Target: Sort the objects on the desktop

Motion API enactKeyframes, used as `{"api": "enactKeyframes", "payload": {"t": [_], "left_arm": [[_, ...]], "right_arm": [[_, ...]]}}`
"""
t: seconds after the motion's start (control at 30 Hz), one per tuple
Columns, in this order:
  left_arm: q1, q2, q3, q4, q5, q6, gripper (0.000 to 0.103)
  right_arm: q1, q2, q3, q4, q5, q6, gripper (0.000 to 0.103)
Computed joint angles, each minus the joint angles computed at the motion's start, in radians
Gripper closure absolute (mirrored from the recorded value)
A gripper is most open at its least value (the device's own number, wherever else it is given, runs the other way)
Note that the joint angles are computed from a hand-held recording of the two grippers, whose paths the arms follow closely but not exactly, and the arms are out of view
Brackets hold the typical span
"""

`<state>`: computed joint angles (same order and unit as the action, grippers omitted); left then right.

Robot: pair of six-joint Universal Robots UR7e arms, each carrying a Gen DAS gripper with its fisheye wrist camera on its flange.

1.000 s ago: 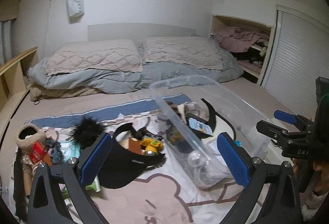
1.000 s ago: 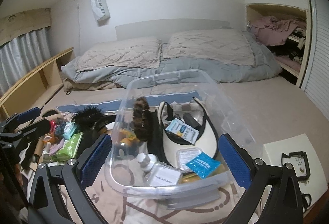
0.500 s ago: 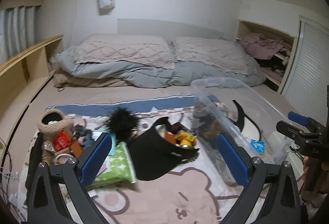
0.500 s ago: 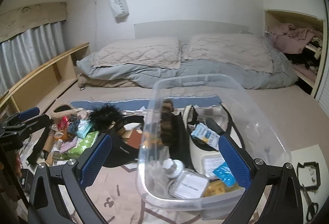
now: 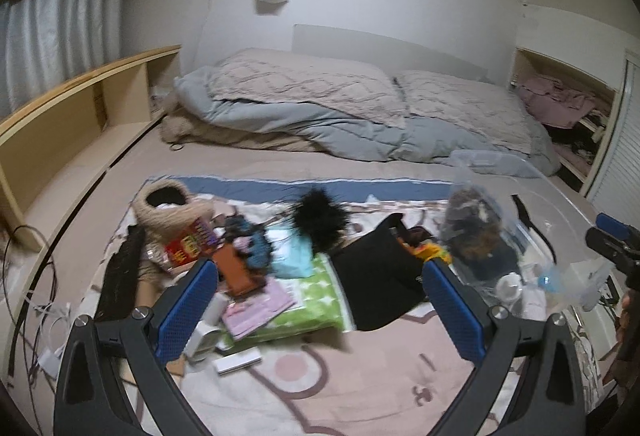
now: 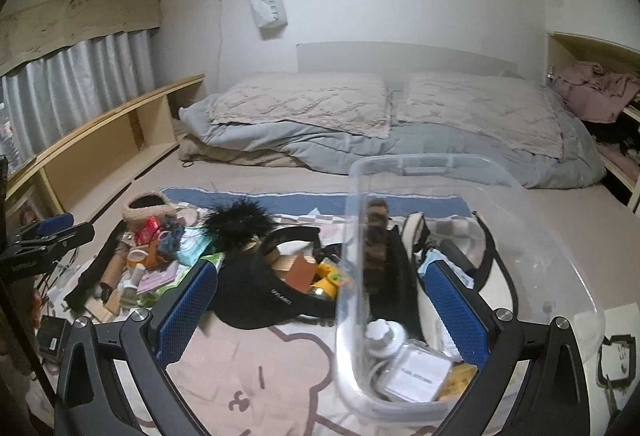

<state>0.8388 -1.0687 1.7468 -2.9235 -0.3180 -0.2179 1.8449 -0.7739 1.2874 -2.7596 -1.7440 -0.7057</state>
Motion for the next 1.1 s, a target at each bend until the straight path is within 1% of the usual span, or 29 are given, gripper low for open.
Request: {"api": "enactKeyframes", "payload": {"t": [0.17, 0.3, 0.4, 0.53, 0.57, 0.67, 0.8, 0.83, 0.93, 1.0, 1.1], "left_arm": [[0.008, -0.060, 0.066, 0.047, 0.021, -0.075, 0.000], [0.013, -0.091, 0.104, 0.066, 0.032, -0.099, 0.000], [0.018, -0.117, 0.132, 0.097, 0.035, -0.124, 0.000], [0.032, -0.150, 0.155, 0.210, 0.027, -0.215, 0.000], [0.040, -0.161, 0.159, 0.263, 0.017, -0.257, 0.000], [0.059, -0.181, 0.165, 0.371, -0.015, -0.351, 0.000], [0.086, -0.191, 0.162, 0.465, -0.064, -0.446, 0.000], [0.093, -0.191, 0.159, 0.484, -0.078, -0.463, 0.000], [0.126, -0.182, 0.145, 0.497, -0.160, -0.508, 0.000], [0.154, -0.165, 0.127, 0.516, -0.207, -0.550, 0.000], [0.183, -0.131, 0.090, 0.575, -0.223, -0.591, 0.000]], "right_arm": [[0.010, -0.005, 0.020, 0.014, 0.024, -0.010, 0.000], [0.014, -0.011, 0.027, 0.052, 0.064, 0.021, 0.000], [0.020, -0.014, 0.035, 0.061, 0.085, 0.025, 0.000], [0.029, -0.019, 0.054, 0.065, 0.083, 0.008, 0.000], [0.032, -0.019, 0.058, 0.067, 0.080, 0.001, 0.000], [0.039, -0.022, 0.067, 0.086, 0.069, -0.013, 0.000], [0.045, -0.031, 0.082, 0.121, 0.062, -0.027, 0.000], [0.045, -0.035, 0.088, 0.127, 0.062, -0.032, 0.000], [0.047, -0.038, 0.095, 0.148, 0.062, -0.042, 0.000], [0.046, -0.035, 0.089, 0.187, 0.063, -0.039, 0.000], [0.043, -0.033, 0.084, 0.231, 0.080, -0.034, 0.000]]}}
